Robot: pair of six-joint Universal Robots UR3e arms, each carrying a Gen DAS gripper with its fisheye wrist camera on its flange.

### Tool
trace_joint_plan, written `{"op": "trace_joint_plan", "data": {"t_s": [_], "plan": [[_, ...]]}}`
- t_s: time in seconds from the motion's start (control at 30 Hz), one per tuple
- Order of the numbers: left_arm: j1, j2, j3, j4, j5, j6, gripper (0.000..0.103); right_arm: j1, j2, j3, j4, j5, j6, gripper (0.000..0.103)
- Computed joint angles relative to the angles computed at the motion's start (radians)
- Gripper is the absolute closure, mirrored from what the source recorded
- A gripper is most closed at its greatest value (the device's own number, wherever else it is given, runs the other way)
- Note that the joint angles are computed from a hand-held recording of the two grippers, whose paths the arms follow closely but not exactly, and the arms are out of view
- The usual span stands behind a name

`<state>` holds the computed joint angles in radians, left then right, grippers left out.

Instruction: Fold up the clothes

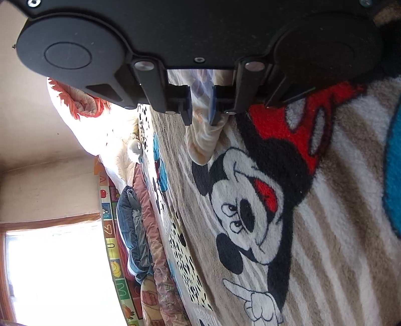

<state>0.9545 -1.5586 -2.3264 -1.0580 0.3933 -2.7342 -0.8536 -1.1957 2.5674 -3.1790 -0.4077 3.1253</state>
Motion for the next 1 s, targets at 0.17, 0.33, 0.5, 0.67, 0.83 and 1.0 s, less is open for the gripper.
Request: {"op": "trace_joint_plan", "data": {"t_s": [0.17, 0.33, 0.5, 0.67, 0.83, 1.0], "plan": [[-0.039, -0.083, -0.006, 0.203, 0.041, -0.143, 0.094, 0.008, 0.074, 0.003, -0.141, -0.024, 0.033, 0.103], [-0.032, -0.063, 0.020, 0.103, -0.038, -0.079, 0.075, 0.017, 0.041, -0.010, -0.107, -0.033, 0.026, 0.098], [-0.083, -0.218, 0.029, 0.412, -0.072, -0.253, 0.073, 0.022, 0.071, -0.013, -0.132, -0.034, 0.037, 0.103], [-0.163, -0.278, 0.088, 0.603, 0.038, -0.398, 0.076, 0.014, 0.067, -0.022, -0.078, -0.026, 0.008, 0.103], [-0.129, -0.250, 0.065, 0.571, 0.003, -0.394, 0.074, 0.009, 0.061, -0.027, -0.045, -0.020, -0.006, 0.103], [-0.030, -0.072, -0.027, 0.424, -0.039, -0.315, 0.059, -0.017, 0.051, 0.026, -0.159, -0.008, 0.090, 0.101]]}}
